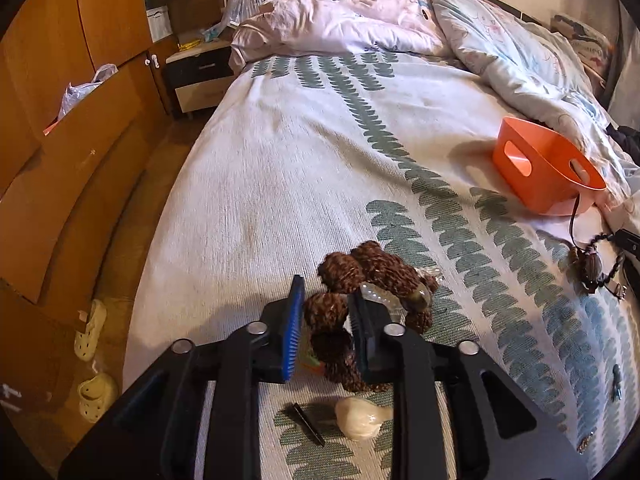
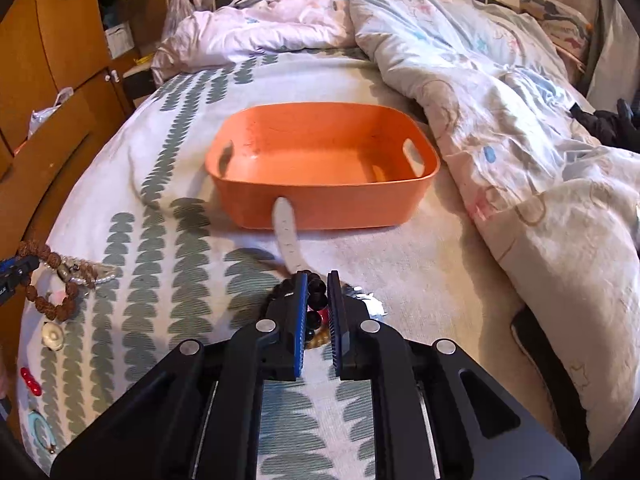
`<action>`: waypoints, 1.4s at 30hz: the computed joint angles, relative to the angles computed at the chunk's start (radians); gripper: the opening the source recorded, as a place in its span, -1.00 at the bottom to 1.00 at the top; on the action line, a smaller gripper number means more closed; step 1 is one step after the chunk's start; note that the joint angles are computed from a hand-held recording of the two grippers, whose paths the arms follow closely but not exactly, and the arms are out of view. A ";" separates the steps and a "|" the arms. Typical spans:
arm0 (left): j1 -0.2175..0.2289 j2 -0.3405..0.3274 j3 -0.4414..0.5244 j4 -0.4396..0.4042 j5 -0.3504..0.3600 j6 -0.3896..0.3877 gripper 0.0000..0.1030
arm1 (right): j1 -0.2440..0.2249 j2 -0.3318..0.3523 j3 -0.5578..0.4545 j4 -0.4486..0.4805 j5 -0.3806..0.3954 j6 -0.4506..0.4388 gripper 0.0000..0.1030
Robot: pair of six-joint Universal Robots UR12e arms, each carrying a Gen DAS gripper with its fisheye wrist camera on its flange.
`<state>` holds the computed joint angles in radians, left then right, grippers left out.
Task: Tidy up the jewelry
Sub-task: 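Carry both bracelets toward the orange basket, then open both tools onto the bed, then move both tools back over the blue bangle and gold brooch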
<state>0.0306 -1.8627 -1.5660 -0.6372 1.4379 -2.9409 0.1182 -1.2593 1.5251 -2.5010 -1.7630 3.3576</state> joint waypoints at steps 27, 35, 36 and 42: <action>0.069 0.207 -0.251 0.193 0.067 -0.033 0.40 | 0.084 -0.185 0.227 -0.206 -0.001 0.009 0.37; 0.087 0.295 -0.375 0.185 0.086 -0.009 0.43 | 0.147 -0.235 0.315 -0.172 -0.042 0.032 0.39; 0.086 0.299 -0.385 0.189 0.095 -0.008 0.43 | 0.154 -0.236 0.320 -0.149 -0.048 0.038 0.39; 0.076 0.309 -0.418 0.185 0.127 0.007 0.43 | 0.187 -0.235 0.337 -0.101 -0.087 0.039 0.39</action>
<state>0.1066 -1.5540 -1.9845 -0.4526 1.5651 -2.9342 0.3048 -1.4938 1.8618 -2.6023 -1.8498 3.3964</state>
